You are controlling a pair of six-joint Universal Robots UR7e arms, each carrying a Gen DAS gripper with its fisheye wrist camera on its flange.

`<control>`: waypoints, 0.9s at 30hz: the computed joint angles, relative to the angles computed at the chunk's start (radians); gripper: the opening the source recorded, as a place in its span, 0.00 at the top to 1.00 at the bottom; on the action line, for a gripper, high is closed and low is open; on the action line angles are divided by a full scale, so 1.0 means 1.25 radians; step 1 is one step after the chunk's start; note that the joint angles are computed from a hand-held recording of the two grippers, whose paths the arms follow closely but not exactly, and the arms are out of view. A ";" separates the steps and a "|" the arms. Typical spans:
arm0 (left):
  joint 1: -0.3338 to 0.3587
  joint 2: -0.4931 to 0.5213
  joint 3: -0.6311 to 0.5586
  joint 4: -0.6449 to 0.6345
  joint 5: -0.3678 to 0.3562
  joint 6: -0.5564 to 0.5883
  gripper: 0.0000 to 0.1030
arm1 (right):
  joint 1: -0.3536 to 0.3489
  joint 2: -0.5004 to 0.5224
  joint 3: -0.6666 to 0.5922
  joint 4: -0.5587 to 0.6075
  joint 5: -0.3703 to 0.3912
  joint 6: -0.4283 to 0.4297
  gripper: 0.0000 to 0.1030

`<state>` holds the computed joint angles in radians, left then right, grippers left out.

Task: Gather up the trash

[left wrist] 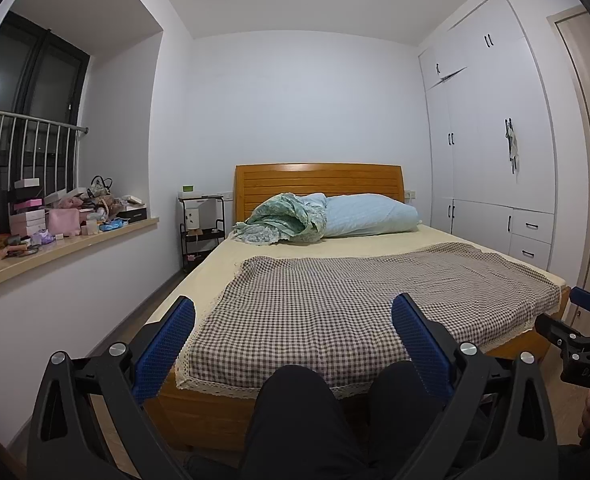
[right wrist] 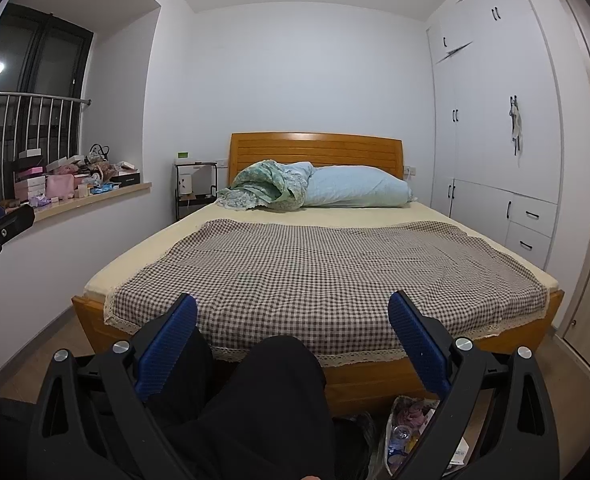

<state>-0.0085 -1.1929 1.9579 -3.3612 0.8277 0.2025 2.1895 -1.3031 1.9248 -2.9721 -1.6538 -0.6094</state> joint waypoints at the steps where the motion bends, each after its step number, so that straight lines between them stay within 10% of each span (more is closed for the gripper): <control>1: 0.000 0.000 0.000 0.000 0.000 0.000 0.07 | 0.001 0.001 0.000 0.000 0.000 0.000 0.11; 18: 0.004 -0.003 -0.004 -0.040 -0.027 0.028 0.07 | 0.000 0.011 -0.008 0.005 -0.016 0.009 0.11; 27: 0.168 -0.165 0.035 0.011 -0.148 0.048 0.07 | -0.016 0.226 -0.193 0.025 -0.058 0.041 0.11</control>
